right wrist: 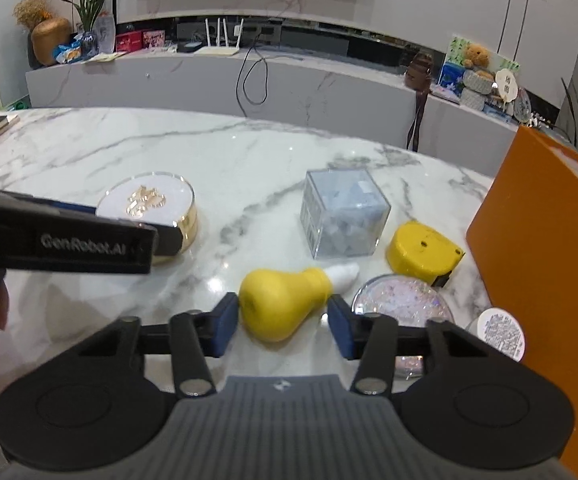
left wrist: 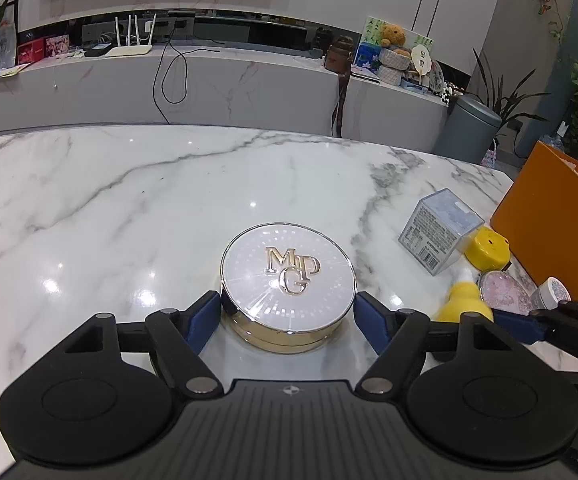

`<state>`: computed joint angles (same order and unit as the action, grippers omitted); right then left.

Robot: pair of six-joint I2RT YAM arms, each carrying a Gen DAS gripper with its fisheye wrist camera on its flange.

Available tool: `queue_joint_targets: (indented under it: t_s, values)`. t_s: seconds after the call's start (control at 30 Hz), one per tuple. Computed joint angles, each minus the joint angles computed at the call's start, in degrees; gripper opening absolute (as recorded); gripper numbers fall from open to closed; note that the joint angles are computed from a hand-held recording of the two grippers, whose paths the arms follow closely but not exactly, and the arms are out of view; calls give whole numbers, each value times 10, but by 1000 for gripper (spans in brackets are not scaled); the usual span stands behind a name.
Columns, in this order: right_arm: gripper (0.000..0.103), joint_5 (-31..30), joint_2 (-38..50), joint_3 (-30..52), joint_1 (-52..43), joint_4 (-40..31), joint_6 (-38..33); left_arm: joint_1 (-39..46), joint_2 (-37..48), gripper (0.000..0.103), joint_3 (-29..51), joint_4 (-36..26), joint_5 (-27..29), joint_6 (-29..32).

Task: Organize rigid objects
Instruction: 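Grasp white MG compact with left gripper while right gripper grasps yellow bulb bottle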

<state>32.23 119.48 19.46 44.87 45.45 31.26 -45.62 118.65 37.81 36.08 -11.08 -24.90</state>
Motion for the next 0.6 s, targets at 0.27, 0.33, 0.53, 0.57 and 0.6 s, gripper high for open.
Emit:
queue_joint_targets:
  t_s: [0.27, 0.33, 0.53, 0.57, 0.6]
  values:
    - [36, -40, -53, -25, -6, -57, -30, -8, -29, 83, -54, 20, -2, -6]
    - [36, -58, -71, -37, -2, -65, -37, -16, -41, 83, -72, 23, -5, -9]
    - [37, -99, -133, -71, 25, -112, -43, -49, -81, 82, -132, 32, -15, -19]
    - [44, -103, -140, -74, 26, -121, -40, -56, -87, 82, -141, 33, -19, -23]
    - [63, -99, -143, -76, 30, -126, -35, -63, -93, 82, -150, 34, -23, -28]
